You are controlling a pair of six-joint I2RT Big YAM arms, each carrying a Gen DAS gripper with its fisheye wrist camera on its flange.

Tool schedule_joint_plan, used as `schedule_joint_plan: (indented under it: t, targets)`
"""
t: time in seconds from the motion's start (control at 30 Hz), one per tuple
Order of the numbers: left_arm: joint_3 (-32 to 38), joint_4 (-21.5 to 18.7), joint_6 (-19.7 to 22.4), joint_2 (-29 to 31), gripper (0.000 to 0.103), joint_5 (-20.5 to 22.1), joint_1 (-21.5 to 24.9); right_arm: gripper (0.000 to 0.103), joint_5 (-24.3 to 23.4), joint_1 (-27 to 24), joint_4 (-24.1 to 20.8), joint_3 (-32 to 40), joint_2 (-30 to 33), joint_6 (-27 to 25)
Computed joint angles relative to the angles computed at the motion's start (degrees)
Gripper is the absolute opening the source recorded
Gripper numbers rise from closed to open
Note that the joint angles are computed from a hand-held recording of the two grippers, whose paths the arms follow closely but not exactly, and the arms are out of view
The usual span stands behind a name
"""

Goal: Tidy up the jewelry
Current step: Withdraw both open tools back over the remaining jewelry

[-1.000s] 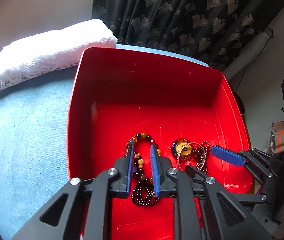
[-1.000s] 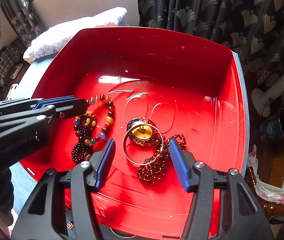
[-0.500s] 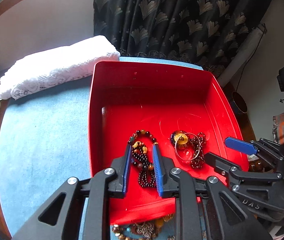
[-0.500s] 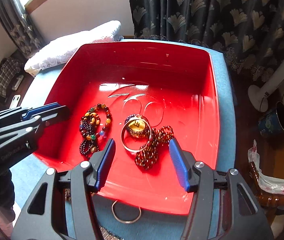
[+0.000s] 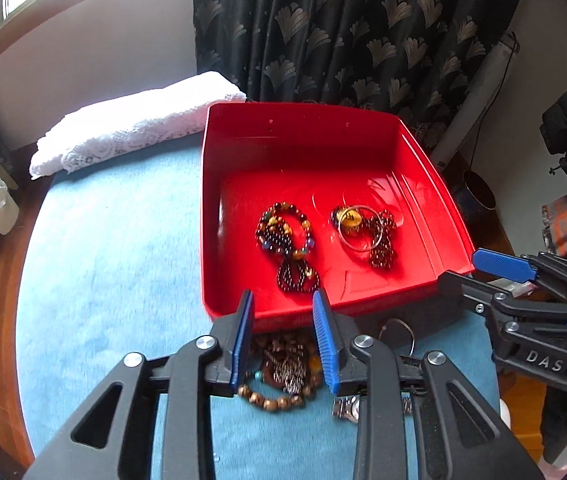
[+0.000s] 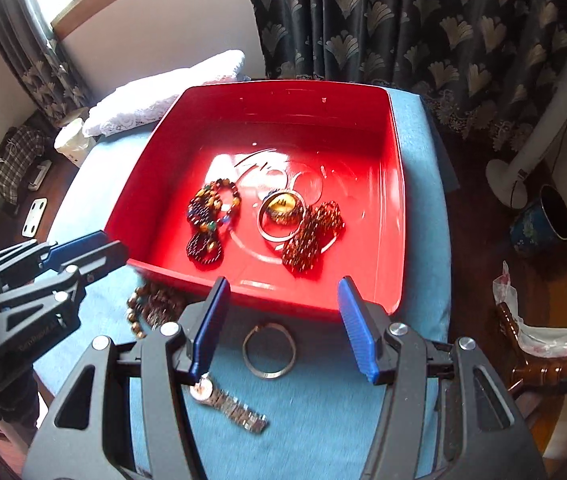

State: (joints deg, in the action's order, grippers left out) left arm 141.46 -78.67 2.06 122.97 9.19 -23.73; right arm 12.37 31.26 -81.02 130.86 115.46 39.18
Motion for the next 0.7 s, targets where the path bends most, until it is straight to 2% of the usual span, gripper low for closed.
schedule_joint_plan:
  t: [0.1, 0.27, 0.53, 0.7]
  targets:
    - [-6.2, 2.6, 0.1, -3.8, 0.039, -0.4, 0.0, 0.055, 0.0, 1.0, 1.6, -3.4, -2.3, 1.1]
    - [-14.0, 4.9, 0.5, -8.2, 0.040, -1.6, 0.3, 0.055, -0.5, 2.2, 3.4, -7.9, -4.9, 2.3]
    - [-22.4, 6.2, 1.1, -11.6, 0.040, -5.4, 0.5, 0.055, -4.0, 3.4, 6.1, -14.7, -7.4, 3.5]
    - [-26.7, 6.5, 1.0, -12.8, 0.040, -5.8, 1.1, 0.049, -8.0, 3.5, 8.9, -19.8, -8.5, 3.9]
